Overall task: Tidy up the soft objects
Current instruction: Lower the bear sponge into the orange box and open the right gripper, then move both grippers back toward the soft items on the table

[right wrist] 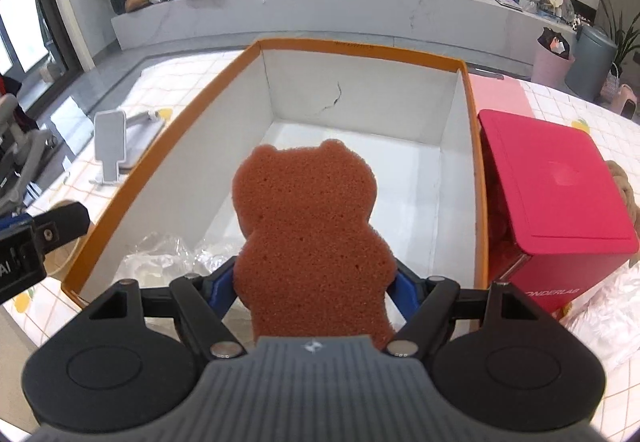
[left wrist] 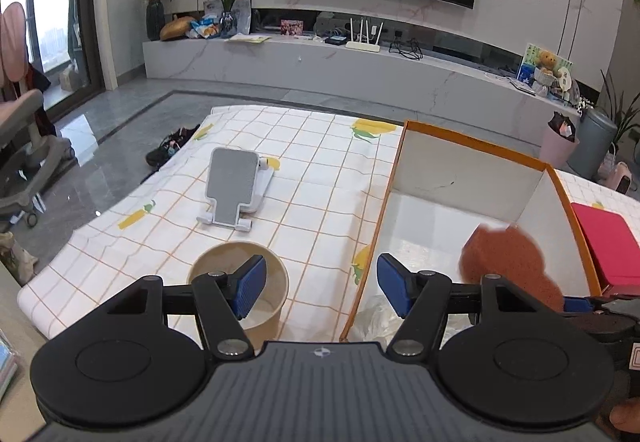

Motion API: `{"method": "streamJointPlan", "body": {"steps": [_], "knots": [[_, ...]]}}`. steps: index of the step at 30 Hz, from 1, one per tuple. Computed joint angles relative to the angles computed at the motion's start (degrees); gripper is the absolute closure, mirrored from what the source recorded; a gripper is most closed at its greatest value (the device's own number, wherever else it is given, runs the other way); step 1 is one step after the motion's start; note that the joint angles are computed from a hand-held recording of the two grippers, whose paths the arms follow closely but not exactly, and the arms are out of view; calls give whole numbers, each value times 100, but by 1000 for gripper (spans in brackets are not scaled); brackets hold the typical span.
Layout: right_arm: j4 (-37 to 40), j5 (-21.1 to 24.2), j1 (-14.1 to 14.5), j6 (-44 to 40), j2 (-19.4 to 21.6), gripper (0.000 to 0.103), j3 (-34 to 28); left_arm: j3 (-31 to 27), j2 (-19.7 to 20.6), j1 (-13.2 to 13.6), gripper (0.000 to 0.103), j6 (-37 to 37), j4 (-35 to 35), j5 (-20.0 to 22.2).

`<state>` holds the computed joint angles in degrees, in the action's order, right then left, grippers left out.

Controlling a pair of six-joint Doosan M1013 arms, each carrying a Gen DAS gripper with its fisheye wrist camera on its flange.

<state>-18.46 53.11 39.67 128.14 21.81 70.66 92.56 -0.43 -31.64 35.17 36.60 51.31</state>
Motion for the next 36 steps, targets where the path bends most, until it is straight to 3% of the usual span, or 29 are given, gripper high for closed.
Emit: {"method": "streamJointPlan", "body": {"steps": [2, 9, 22, 32, 36], "knots": [[77, 40, 0, -72, 21, 19, -43, 1, -7, 5, 28, -7, -9, -23], [56, 67, 45, -351, -8, 11, -50, -12, -28, 1, 28, -108, 23, -48], [54, -339, 90, -469, -440, 10, 289, -121, -65, -172, 28, -367, 358, 9], [-804, -502, 130, -111, -1018, 9, 679, -286, -110, -588, 28, -827, 1078, 59], [-1184, -620, 72, 28, -1361, 6, 961, -293, -166, -686, 25, -936, 903, -337]]}}
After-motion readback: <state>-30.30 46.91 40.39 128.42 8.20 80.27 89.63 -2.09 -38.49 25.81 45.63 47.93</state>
